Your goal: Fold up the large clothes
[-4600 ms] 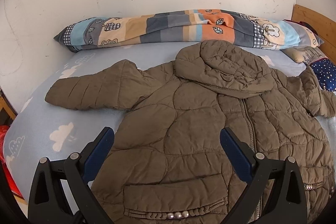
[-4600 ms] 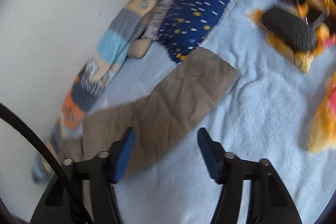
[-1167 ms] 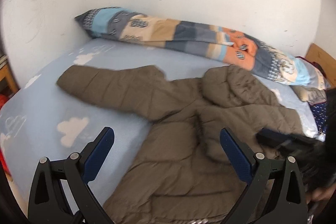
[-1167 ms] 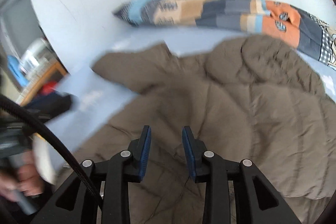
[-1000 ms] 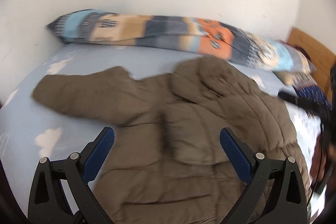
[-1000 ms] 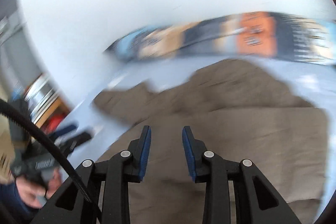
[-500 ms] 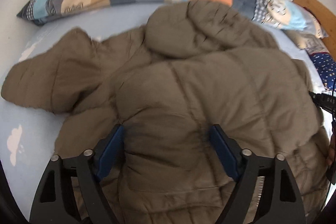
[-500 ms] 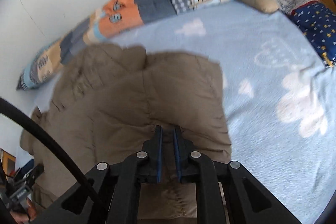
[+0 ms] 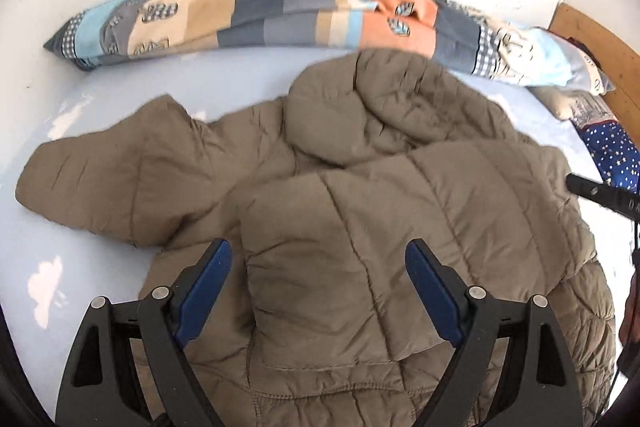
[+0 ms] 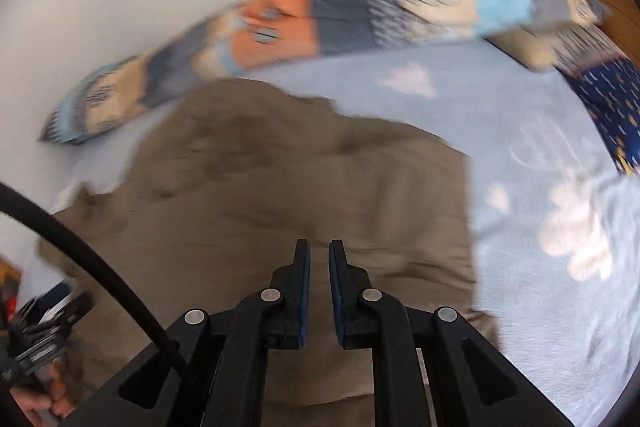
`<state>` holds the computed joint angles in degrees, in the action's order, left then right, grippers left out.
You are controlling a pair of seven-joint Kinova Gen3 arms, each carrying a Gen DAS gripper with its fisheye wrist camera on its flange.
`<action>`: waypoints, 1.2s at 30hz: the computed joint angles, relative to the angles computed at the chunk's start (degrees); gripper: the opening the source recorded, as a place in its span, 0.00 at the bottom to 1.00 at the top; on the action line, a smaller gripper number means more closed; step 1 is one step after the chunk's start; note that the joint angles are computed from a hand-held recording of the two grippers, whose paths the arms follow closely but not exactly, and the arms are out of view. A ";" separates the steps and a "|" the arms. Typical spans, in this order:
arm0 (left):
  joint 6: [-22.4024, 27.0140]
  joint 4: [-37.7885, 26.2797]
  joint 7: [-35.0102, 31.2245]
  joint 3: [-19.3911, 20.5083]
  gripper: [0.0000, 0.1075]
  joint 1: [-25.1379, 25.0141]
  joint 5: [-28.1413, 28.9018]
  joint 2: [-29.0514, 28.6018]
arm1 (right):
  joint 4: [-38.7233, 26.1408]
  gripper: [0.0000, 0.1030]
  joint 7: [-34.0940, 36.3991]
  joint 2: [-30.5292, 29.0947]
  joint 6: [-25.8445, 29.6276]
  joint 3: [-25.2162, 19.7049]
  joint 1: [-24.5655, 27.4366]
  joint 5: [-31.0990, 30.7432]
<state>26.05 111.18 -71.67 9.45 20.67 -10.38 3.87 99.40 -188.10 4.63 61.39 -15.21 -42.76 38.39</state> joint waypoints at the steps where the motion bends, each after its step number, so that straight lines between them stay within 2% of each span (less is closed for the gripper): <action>1: 0.18 0.07 -2.13 0.18 0.82 -0.60 1.93 0.00 | -0.56 0.10 0.53 0.32 -1.34 -0.25 -0.19 0.37; 3: 1.83 -0.64 -4.48 0.28 0.82 -1.10 3.59 1.07 | -2.86 0.10 3.27 2.42 -2.76 -0.48 -0.78 -0.24; 6: 3.61 -1.53 -3.48 -0.64 0.82 0.05 2.05 3.33 | -5.18 0.10 6.91 5.79 -3.10 0.52 -1.79 -2.82; 10: 5.20 -2.67 -6.53 0.79 0.83 -2.76 6.76 6.40 | -3.84 0.10 10.10 7.31 -6.03 2.70 -1.53 -6.97; 13: 5.57 -3.04 -4.13 -1.48 0.84 0.41 4.28 7.03 | -1.34 0.10 10.42 7.41 -9.95 3.99 -0.83 -8.74; 16: 5.51 -2.89 -2.94 -2.08 0.84 1.54 2.82 7.02 | -1.15 0.11 11.54 8.14 -10.26 4.62 -0.99 -9.53; 20: 6.33 -3.17 -9.57 -7.24 0.83 4.43 10.30 5.73 | -3.31 0.11 12.84 9.39 -7.31 5.01 -2.30 -9.80; 23: 6.47 -2.13 -16.56 -3.81 0.83 -1.62 15.80 2.55 | -6.24 0.10 14.70 10.06 -4.28 5.08 -2.54 -10.49; 27: 7.82 -2.33 -25.88 -0.34 0.83 -12.23 24.81 -1.59 | -8.88 0.11 12.26 8.96 -0.29 5.46 -5.92 -5.73; 31: 13.03 -4.62 -32.77 -3.76 0.83 -22.63 34.13 -1.78 | -11.78 0.18 10.53 8.81 2.75 4.58 -8.49 -1.72; 36: 24.66 -10.37 -37.80 -11.96 0.83 -35.90 45.78 6.33 | -15.63 0.19 11.96 10.65 3.03 4.06 -10.39 -0.17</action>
<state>50.71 100.81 -109.47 -2.51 -15.23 35.40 10.20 83.77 -176.14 15.28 64.43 -11.15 -53.15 38.22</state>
